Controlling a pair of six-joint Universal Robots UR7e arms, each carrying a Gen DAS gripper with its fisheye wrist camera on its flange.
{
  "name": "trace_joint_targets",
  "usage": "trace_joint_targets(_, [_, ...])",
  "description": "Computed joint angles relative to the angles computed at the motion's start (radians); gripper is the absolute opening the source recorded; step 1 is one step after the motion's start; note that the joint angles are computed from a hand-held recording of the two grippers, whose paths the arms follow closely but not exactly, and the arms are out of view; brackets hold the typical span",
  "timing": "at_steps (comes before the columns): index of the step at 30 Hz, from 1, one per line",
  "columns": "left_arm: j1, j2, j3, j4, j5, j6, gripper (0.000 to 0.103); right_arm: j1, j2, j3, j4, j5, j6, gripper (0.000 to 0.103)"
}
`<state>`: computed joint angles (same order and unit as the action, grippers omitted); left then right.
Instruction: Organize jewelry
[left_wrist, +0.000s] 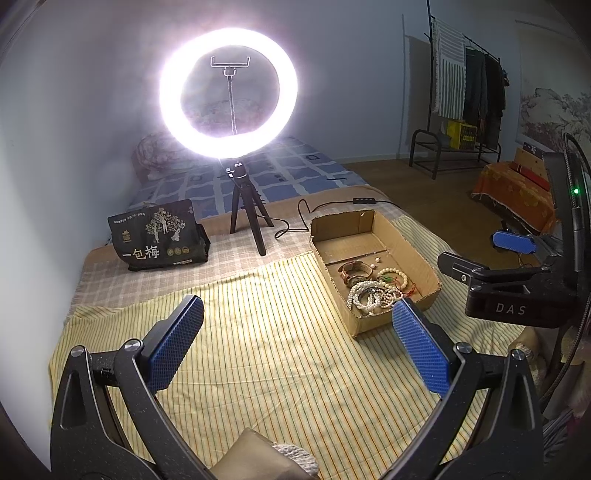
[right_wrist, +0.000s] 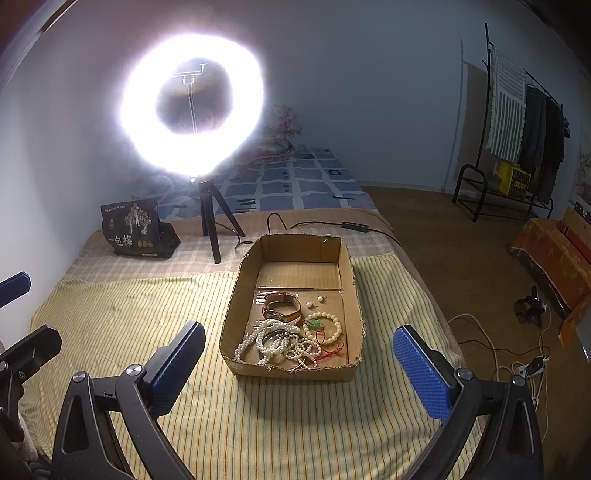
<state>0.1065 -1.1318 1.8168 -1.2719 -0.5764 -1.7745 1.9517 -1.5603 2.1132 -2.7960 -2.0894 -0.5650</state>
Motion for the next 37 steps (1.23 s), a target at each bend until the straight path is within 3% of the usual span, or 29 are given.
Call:
trace_joint_targets(15, [-0.004,0.017,-0.02,0.07,0.026,-0.042,0.103,-0.002,0.002,-0.003,0.015,-0.002,0.01,0.103])
trace_joint_targets(29, [-0.001,0.009,-0.012,0.039,0.005,-0.043,0.103,-0.008,0.002,-0.008,0.034,-0.009,0.024,0.103])
trace_joint_targets(37, [-0.01,0.027,-0.032,0.109,0.005,-0.115,0.103,-0.009,0.003,-0.008,0.036,-0.012,0.019,0.103])
